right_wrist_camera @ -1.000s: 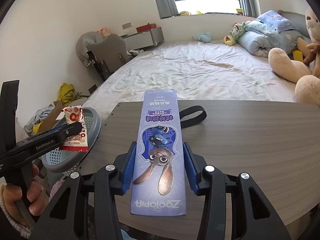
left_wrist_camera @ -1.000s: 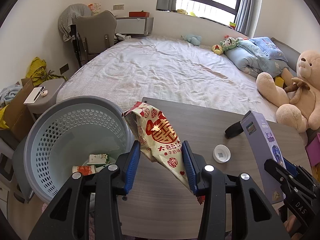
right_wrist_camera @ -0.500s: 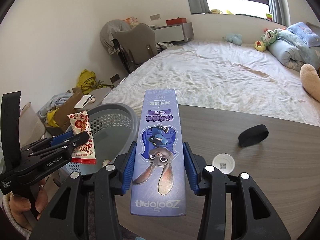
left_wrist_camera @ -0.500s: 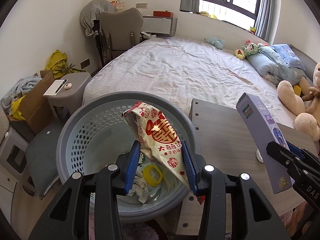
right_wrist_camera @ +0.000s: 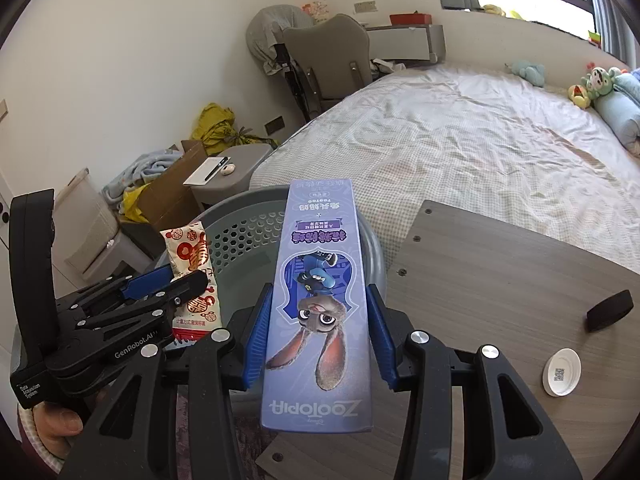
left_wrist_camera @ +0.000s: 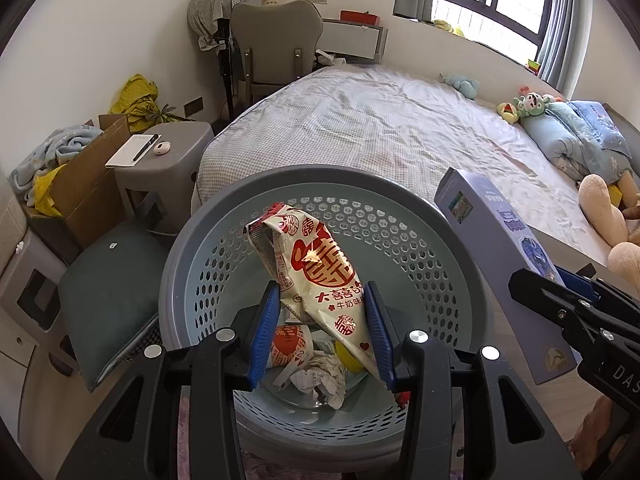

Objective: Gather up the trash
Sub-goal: 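Carry the snack bag and Zootopia box over the basket, then open both grippers to drop the snack bag and box into the basket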

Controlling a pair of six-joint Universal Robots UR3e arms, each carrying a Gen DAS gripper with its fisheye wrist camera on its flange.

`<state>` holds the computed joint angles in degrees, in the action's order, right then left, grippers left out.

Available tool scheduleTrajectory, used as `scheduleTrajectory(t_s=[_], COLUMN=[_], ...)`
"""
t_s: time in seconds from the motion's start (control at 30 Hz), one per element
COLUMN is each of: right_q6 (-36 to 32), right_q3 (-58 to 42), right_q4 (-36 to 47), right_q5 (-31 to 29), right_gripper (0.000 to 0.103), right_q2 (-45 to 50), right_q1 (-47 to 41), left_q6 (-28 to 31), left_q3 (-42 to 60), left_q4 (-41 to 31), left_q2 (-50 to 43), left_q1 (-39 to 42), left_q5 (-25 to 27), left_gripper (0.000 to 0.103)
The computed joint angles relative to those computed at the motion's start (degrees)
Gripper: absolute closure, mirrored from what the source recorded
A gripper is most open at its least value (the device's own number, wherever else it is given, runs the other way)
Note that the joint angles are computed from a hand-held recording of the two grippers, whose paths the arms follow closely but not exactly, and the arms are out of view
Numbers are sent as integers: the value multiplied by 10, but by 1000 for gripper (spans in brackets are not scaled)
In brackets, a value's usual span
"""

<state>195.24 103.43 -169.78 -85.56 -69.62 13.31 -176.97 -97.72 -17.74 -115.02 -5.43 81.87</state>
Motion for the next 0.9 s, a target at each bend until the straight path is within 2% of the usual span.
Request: scheduleTrajectory(t_s=[0.23, 0.4, 0.77, 0.9], right_q6=[-2, -5, -9, -12], right_q3=[-85, -109, -124, -122], right_q4=[45, 64, 68, 68], right_q5=[-7, -5, -7, -7], right_gripper=[59, 59, 59, 57], right_q2=[58, 74, 88, 82], right_q1=[21, 23, 27, 27], left_q6=[10, 11, 11, 10], left_q3=[22, 37, 37, 29], left_q4=[-3, -4, -4, 0], left_q2=[-26, -42, -42, -33], left_q1=[16, 19, 24, 26], left_q5=[-4, -1, 1, 4], left_gripper=[62, 61, 61, 56])
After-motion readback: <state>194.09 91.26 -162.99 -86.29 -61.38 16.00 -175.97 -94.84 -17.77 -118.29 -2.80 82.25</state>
